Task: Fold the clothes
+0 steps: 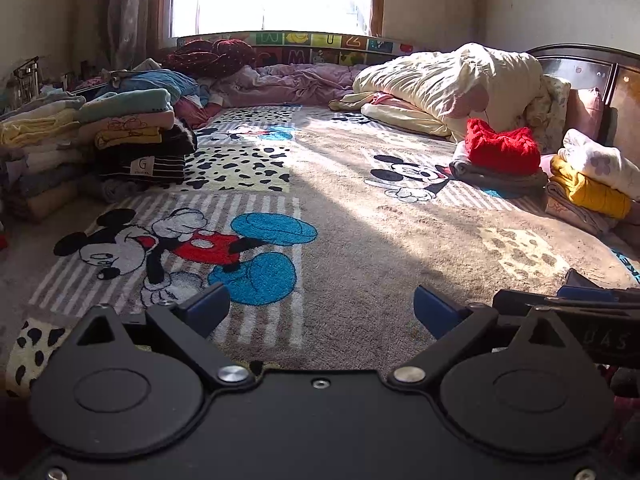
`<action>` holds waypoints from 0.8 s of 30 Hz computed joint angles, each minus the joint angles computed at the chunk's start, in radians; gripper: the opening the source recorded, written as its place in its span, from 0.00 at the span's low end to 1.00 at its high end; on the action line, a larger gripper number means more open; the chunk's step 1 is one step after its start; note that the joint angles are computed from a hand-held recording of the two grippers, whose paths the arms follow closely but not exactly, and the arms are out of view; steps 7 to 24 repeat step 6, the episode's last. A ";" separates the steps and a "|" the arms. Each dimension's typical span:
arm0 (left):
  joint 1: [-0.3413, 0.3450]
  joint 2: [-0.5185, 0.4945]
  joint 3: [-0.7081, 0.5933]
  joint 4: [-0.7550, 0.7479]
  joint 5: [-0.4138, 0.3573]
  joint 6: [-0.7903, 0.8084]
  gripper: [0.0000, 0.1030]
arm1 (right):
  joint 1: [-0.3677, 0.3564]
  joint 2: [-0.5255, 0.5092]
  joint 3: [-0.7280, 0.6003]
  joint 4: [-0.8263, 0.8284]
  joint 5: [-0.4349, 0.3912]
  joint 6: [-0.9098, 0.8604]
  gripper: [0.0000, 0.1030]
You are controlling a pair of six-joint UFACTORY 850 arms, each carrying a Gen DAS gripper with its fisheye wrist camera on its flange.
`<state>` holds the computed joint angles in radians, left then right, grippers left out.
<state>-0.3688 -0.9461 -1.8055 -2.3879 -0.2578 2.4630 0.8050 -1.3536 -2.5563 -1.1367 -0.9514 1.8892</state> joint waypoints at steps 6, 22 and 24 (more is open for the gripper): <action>0.006 0.004 0.003 0.086 -0.011 -0.097 0.97 | 0.000 0.003 0.002 0.011 -0.001 -0.013 0.78; 0.006 0.004 0.003 0.086 -0.011 -0.097 0.97 | 0.000 0.003 0.002 0.011 -0.001 -0.013 0.78; 0.006 0.004 0.003 0.086 -0.011 -0.097 0.97 | 0.000 0.003 0.002 0.011 -0.001 -0.013 0.78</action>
